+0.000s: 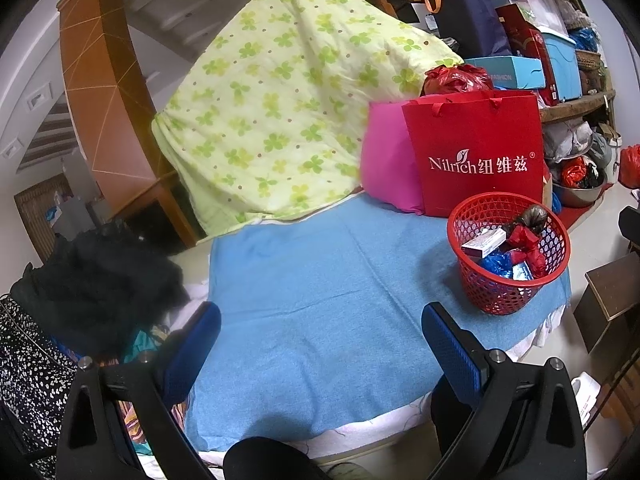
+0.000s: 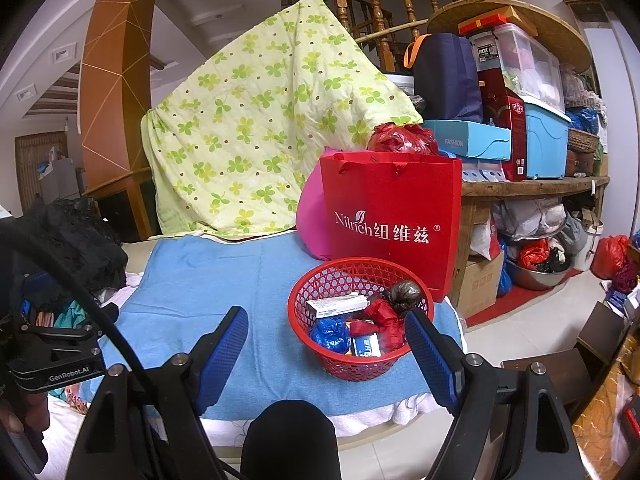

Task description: Collect trash

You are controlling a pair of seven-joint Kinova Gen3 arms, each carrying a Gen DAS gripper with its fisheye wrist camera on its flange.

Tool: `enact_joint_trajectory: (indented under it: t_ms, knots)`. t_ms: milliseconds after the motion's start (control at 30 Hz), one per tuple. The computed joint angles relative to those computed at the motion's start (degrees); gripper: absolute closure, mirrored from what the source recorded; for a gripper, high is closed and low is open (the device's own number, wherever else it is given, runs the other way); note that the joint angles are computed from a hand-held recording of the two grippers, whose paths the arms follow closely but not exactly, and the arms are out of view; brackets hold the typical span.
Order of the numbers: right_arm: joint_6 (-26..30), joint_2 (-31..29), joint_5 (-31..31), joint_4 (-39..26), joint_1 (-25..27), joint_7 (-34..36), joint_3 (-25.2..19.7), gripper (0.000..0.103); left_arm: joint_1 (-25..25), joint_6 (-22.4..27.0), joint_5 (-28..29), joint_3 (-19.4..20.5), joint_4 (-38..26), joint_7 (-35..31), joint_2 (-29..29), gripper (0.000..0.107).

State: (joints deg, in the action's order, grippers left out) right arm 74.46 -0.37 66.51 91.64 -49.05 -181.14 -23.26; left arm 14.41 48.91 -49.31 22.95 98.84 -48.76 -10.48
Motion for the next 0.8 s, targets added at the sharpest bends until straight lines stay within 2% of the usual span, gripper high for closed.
enact_joint_trajectory:
  t_ms: [800]
  knots:
    - [-0.7,-0.9,-1.1,1.8,1.4,-2.0,-0.2,0.020,1.1,0.5,1.2,-0.9,-0.7,-3.6,0.2,0.007]
